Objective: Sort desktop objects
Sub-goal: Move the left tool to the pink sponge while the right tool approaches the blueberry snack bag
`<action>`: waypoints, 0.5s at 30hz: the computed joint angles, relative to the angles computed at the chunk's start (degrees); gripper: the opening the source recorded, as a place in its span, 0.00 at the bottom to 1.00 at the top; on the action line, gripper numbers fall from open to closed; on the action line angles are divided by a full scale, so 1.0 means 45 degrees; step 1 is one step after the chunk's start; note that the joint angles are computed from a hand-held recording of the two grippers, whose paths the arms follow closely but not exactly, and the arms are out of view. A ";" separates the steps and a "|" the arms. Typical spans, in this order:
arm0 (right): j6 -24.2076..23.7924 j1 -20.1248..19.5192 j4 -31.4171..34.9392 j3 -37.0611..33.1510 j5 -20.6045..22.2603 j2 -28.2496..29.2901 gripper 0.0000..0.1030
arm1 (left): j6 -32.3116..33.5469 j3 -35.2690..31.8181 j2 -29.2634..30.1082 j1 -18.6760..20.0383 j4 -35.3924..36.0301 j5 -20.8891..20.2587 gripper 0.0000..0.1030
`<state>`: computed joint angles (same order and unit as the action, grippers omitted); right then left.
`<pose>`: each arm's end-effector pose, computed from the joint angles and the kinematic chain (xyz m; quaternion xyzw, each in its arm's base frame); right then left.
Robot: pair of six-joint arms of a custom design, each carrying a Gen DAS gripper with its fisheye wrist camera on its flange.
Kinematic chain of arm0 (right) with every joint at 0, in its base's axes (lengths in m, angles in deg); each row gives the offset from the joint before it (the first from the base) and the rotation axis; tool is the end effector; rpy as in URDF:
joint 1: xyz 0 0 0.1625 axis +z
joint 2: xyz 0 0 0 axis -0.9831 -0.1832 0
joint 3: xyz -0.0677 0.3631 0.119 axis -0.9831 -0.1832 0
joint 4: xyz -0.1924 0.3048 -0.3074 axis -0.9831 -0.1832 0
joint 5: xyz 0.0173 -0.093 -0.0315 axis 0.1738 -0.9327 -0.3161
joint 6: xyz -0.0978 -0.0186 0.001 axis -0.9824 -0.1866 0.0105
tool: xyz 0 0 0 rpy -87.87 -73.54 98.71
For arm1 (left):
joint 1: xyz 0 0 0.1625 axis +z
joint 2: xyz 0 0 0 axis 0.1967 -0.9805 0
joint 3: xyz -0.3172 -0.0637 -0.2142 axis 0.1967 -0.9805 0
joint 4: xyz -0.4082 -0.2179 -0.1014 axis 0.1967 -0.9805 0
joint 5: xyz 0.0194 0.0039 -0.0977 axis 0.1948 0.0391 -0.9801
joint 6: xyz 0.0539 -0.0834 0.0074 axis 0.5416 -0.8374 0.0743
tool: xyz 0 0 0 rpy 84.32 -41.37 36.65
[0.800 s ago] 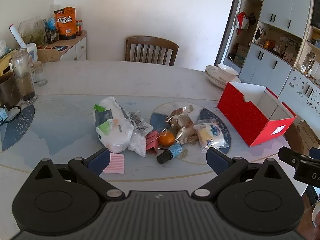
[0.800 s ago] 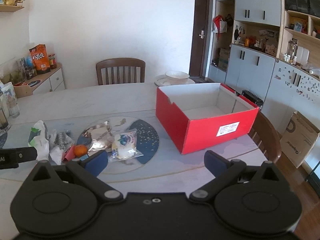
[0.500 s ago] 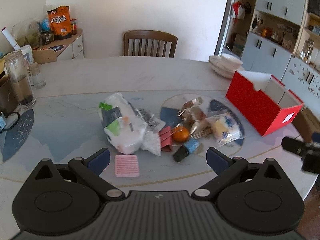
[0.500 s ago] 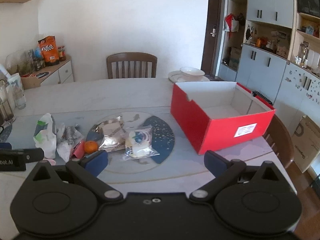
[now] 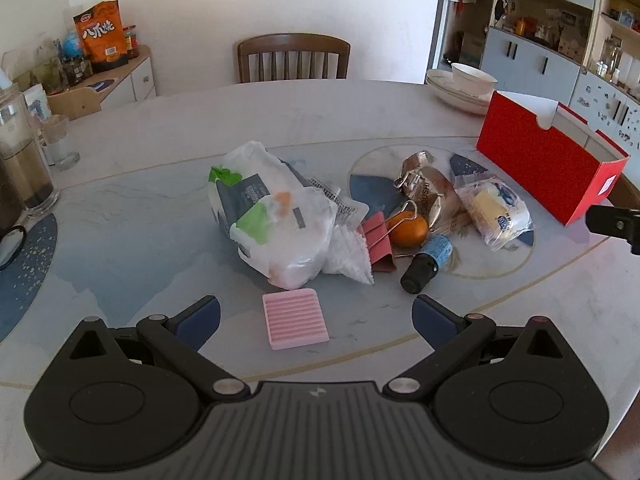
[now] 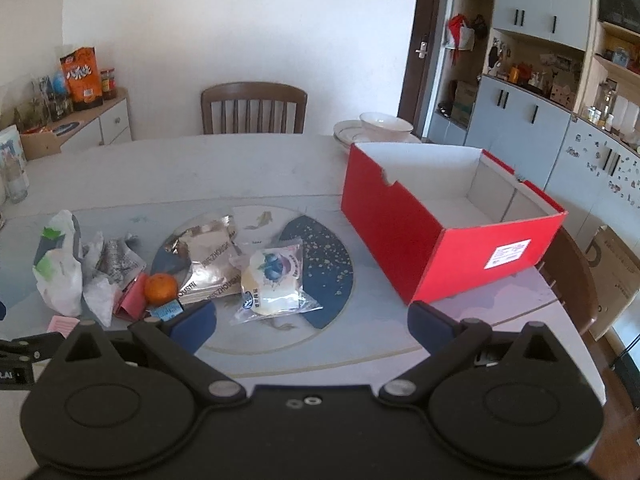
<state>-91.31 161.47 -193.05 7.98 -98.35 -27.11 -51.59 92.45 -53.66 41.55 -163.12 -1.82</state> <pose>0.0014 -0.8393 0.2707 0.3393 -0.8356 0.3228 0.2870 -0.2755 -0.7364 -0.0586 0.0097 0.8280 -0.4043 0.3885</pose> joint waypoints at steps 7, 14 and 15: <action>-0.0541 0.0025 0.0822 -0.1375 -0.0229 0.1079 0.97 | -0.0433 -0.0151 0.0076 0.0278 0.0824 -0.0047 0.99; -0.0742 0.0120 0.1970 -0.3404 -0.0582 0.2456 0.93 | -0.1381 -0.0565 0.0228 0.0537 0.2149 0.0061 0.94; -0.0729 0.0127 0.2136 -0.3656 -0.0613 0.2616 0.93 | -0.1488 -0.0629 0.0241 0.0580 0.2323 0.0015 0.93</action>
<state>-94.59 162.04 -183.44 -8.47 -101.11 -15.34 -58.29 89.62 -52.57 44.16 -152.67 -1.76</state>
